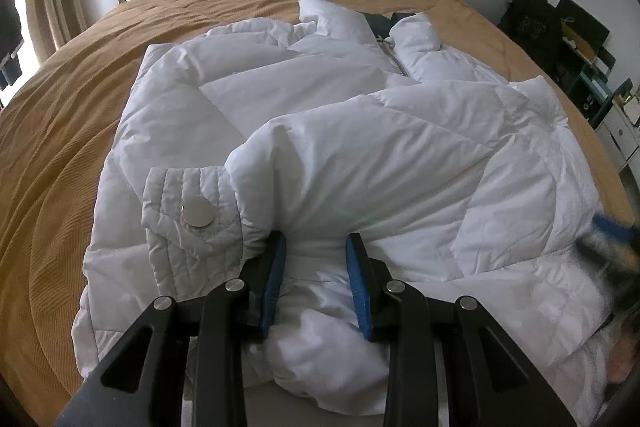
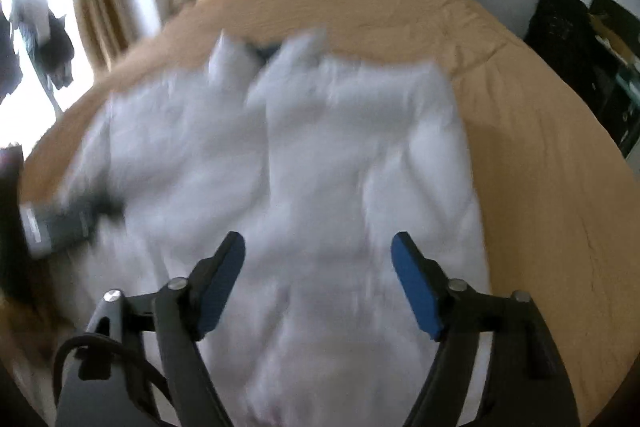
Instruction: Fold large clothes
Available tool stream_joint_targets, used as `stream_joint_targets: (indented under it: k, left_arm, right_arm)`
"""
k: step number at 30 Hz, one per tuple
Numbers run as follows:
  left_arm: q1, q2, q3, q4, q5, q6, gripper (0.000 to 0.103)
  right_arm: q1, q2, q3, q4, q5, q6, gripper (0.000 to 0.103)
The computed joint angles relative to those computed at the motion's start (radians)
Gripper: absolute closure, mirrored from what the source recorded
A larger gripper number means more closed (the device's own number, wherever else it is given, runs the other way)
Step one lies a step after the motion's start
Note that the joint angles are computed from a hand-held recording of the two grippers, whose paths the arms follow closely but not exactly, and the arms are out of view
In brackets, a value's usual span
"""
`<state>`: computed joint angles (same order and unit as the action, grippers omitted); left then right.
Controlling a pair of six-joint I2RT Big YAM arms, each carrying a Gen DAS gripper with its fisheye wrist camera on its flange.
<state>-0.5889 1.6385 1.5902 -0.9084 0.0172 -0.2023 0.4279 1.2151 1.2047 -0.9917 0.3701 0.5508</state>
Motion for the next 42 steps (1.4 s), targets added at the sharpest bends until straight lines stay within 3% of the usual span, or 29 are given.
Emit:
stream_joint_targets:
  k: [2, 4, 8, 11, 13, 14, 16, 19, 21, 22, 24, 29, 32, 35, 38, 39, 40, 41, 42]
  left_arm:
    - [-0.002, 0.002, 0.003, -0.004, 0.001, 0.004, 0.071]
    - [-0.004, 0.002, 0.005, -0.007, -0.004, 0.015, 0.071]
    - [0.017, -0.014, 0.006, -0.033, 0.036, 0.052, 0.069]
    - [0.031, -0.069, -0.014, -0.049, 0.014, 0.058, 0.067]
    - [0.018, -0.114, -0.045, -0.019, -0.086, 0.083, 0.024]
    - [0.013, -0.135, -0.066, 0.010, -0.116, 0.100, 0.015]
    - [0.008, -0.172, -0.115, 0.080, -0.161, 0.139, 0.005]
    - [0.021, -0.133, -0.094, 0.018, -0.189, 0.131, 0.003]
    - [0.068, -0.109, -0.081, -0.039, -0.067, 0.067, 0.003]
    - [0.101, -0.116, -0.088, -0.052, 0.019, 0.008, 0.003]
    - [0.144, -0.139, -0.106, -0.058, 0.132, -0.034, 0.003]
    - [0.231, -0.182, -0.135, -0.150, 0.383, -0.025, 0.004]
    - [0.261, -0.229, -0.177, -0.196, 0.435, 0.023, 0.004]
    - [0.298, -0.255, -0.199, -0.279, 0.468, 0.075, 0.004]
    - [0.338, -0.283, -0.256, -0.278, 0.544, 0.057, 0.005]
    - [0.341, -0.290, -0.278, -0.262, 0.546, 0.038, 0.011]
    - [0.335, -0.303, -0.300, -0.241, 0.491, 0.016, 0.037]
    - [0.327, -0.298, -0.300, -0.248, 0.431, 0.010, 0.051]
    - [0.322, -0.287, -0.296, -0.263, 0.400, 0.007, 0.057]
  right_arm:
    - [0.006, 0.020, -0.043, -0.044, 0.017, 0.007, 0.023]
    - [-0.021, -0.010, -0.091, 0.020, -0.023, 0.006, 0.021]
    - [-0.047, -0.011, -0.059, -0.055, -0.037, 0.012, 0.020]
    - [-0.065, -0.052, -0.053, -0.133, -0.012, 0.047, 0.020]
    - [-0.063, -0.106, -0.064, -0.157, 0.031, 0.053, 0.019]
    - [-0.060, -0.134, -0.073, -0.158, 0.053, 0.042, 0.019]
    - [-0.066, -0.155, -0.089, -0.147, 0.042, 0.023, 0.018]
    - [-0.120, -0.139, -0.111, -0.153, -0.056, 0.017, 0.018]
    - [-0.179, -0.137, -0.152, -0.121, -0.181, 0.036, 0.018]
    - [-0.212, -0.159, -0.175, -0.099, -0.243, 0.066, 0.018]
    - [-0.258, -0.210, -0.199, -0.093, -0.338, 0.101, 0.018]
    - [-0.332, -0.351, -0.245, -0.171, -0.489, 0.026, 0.017]
    - [-0.351, -0.440, -0.304, -0.213, -0.593, 0.022, 0.017]
    - [-0.325, -0.496, -0.330, -0.282, -0.563, -0.020, 0.017]
    - [-0.288, -0.554, -0.366, -0.289, -0.582, -0.004, 0.016]
    - [-0.257, -0.566, -0.376, -0.275, -0.557, 0.017, 0.022]
    - [-0.227, -0.572, -0.381, -0.275, -0.530, 0.039, 0.041]
    - [-0.216, -0.570, -0.383, -0.274, -0.539, 0.054, 0.051]
    - [-0.230, -0.572, -0.385, -0.259, -0.583, 0.069, 0.069]
